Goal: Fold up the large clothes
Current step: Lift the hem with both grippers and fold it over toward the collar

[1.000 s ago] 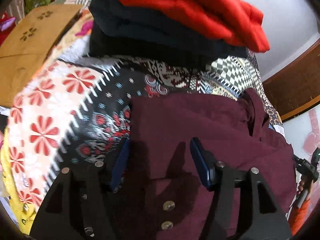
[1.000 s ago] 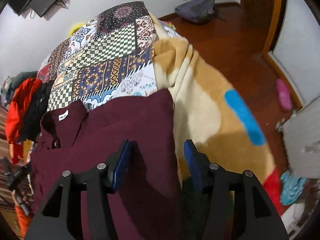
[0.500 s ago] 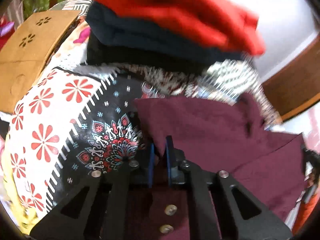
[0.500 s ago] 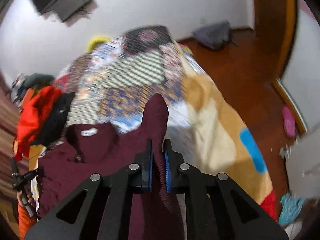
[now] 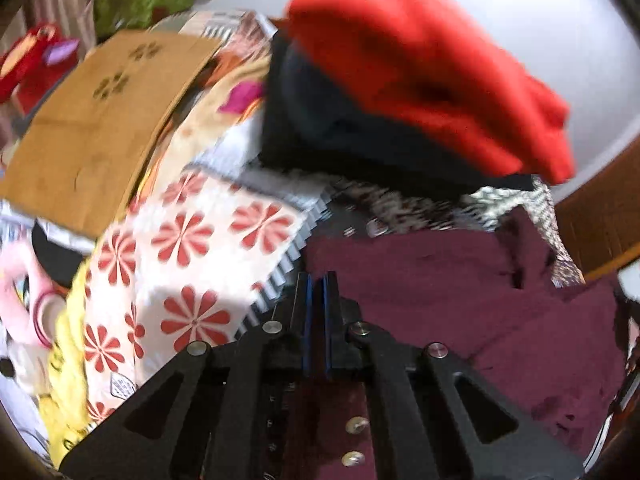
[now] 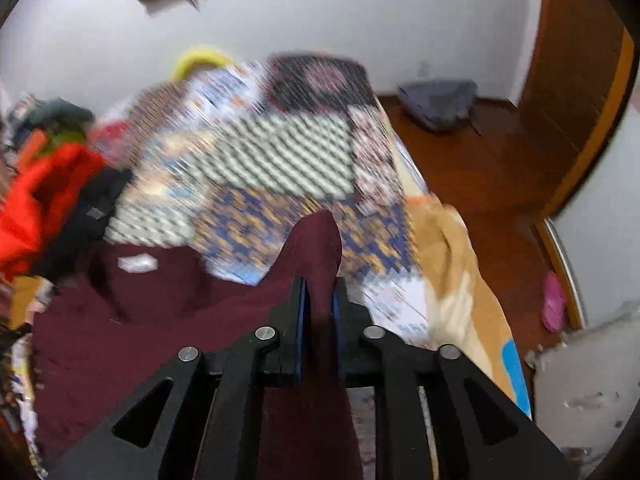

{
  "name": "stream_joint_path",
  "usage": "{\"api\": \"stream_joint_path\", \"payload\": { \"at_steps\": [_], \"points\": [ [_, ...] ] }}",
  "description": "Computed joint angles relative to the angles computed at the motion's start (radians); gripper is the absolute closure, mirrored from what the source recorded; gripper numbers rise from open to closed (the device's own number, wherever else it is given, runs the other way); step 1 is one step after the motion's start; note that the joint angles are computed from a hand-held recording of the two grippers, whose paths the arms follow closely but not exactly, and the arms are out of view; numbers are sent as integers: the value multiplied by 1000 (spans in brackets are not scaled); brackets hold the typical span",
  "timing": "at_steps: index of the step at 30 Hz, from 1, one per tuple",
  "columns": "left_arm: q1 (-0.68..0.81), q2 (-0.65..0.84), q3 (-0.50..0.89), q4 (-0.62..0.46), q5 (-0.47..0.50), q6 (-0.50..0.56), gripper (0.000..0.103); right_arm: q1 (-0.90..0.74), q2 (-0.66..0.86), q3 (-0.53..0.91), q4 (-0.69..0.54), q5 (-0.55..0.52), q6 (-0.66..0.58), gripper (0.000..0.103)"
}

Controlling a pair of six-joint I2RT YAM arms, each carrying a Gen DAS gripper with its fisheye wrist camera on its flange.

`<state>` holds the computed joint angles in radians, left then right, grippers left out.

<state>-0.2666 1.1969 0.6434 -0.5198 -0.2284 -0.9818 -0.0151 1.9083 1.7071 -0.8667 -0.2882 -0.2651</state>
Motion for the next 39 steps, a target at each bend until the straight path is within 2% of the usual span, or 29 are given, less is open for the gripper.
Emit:
{"api": "stream_joint_path", "payload": {
  "at_steps": [2,5,7,9,11,15,17,20,26,31,35,37,39],
  "points": [
    [16,10,-29,29,27,-5,97,-11,40,-2,-15,71,-29,86],
    [-6,22,-25,7,21,-9,92,-45,62,23,-75,74,-68,78],
    [-54,32,18,-58,-20,-13,90,-76,30,10,-87,43,-92,69],
    [-103,30,57,-120,-62,-22,82,-104,-29,-28,-84,23,-125,63],
    [-159,22,100,-184,-112,-43,65,-119,-90,-70,-85,0,-166,57],
    [-275,-3,184,-318,-218,-113,57,-153,-247,-188,-57,-32,-269,48],
    [-318,-9,215,-373,-258,-145,47,-167,-310,-236,-38,-54,-317,39],
    [-408,-37,252,-485,-318,-237,43,-206,-406,-306,-37,-103,-377,36],
    [-612,-107,252,-657,-347,-455,40,-313,-508,-398,-115,-212,-464,36],
    [-890,-111,233,-811,-354,-784,38,-379,-581,-503,-130,-223,-519,36],
    [-1064,-81,200,-835,-312,-987,37,-441,-643,-594,-121,-227,-554,36],
    [-1145,-65,168,-791,-289,-1065,37,-474,-653,-618,-138,-233,-572,36],
    [-1186,-41,149,-744,-275,-1098,37,-499,-651,-634,-162,-236,-587,36]
  ]
}}
